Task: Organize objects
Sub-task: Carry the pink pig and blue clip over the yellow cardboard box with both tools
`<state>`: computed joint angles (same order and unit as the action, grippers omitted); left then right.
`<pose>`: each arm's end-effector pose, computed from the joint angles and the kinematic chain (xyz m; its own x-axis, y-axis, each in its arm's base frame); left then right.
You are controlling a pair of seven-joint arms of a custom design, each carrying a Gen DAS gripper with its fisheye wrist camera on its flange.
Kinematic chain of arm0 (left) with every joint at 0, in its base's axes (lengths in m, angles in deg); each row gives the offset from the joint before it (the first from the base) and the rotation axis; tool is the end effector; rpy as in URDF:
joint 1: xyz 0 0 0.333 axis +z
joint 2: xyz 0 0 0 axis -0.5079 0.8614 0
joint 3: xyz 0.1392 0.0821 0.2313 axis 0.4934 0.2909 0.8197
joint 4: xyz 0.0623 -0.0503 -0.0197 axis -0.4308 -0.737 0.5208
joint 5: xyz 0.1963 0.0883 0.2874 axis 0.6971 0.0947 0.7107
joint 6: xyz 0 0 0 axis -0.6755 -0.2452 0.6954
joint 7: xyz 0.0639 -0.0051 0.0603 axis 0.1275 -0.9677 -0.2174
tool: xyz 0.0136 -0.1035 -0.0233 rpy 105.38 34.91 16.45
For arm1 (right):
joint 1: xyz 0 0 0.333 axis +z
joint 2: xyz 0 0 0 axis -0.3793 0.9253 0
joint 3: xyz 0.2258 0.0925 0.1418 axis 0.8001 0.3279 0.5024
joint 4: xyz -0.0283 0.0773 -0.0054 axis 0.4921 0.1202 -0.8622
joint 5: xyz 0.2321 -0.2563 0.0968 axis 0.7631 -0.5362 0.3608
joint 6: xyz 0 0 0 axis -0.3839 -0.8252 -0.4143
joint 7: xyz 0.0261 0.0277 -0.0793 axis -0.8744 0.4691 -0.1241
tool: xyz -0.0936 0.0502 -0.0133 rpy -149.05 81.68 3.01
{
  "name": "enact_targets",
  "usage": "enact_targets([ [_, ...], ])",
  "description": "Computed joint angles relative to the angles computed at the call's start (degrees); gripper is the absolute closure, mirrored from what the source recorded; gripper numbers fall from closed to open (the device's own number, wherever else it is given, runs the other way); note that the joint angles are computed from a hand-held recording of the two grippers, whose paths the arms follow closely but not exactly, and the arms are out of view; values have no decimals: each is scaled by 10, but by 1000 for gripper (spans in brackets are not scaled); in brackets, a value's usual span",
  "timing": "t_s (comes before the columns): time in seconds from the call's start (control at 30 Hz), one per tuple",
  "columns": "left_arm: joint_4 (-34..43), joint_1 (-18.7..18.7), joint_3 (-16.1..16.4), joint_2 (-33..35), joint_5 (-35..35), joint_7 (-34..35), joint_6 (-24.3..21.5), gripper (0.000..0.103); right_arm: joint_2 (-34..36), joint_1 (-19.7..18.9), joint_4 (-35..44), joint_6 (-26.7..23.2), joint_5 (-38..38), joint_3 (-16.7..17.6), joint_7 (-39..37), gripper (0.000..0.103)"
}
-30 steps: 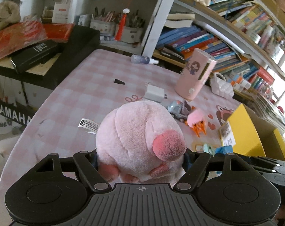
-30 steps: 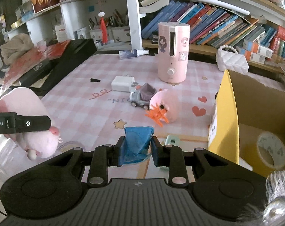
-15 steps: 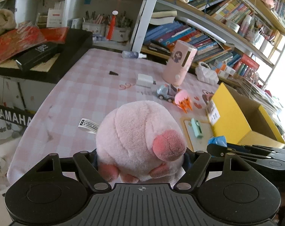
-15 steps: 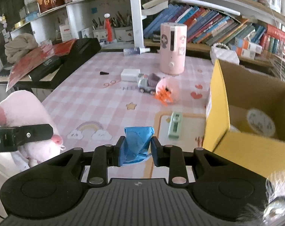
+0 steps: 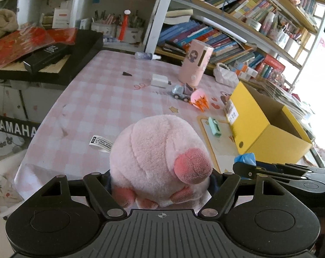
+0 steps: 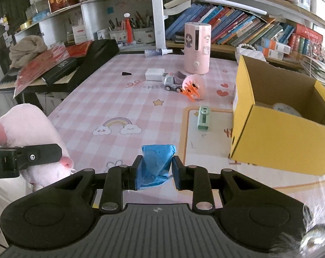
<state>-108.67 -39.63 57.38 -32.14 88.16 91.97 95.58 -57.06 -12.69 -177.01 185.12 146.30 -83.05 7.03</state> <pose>0.4935 -0.2209 0.4225 0.0174 -0.9590 0.2827 -0.6779 -0.2192 -0.7017 0.5391 0.0569 0.4137 0.3526 -0.9328 -0.0741 -0.6510 -0.1876 -0.7356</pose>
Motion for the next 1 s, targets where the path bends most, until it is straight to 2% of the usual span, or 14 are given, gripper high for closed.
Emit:
enact_targets([
  [0.37, -40, -6, -20, -15, -99, 116, 24, 26, -56, 15, -80, 35, 19, -17, 23, 77],
  [0.57, -63, -12, -31, -25, -178, 198, 30, 26, -79, 26, -114, 47, 24, -28, 39, 77],
  [0.7, -69, -17, -36, -23, -224, 243, 38, 26, -94, 31, -135, 53, 12, -35, 54, 77],
  [1.0, -61, -28, -62, -5, -380, 417, 58, 26, -118, 32, -172, 86, -54, -53, 143, 77],
])
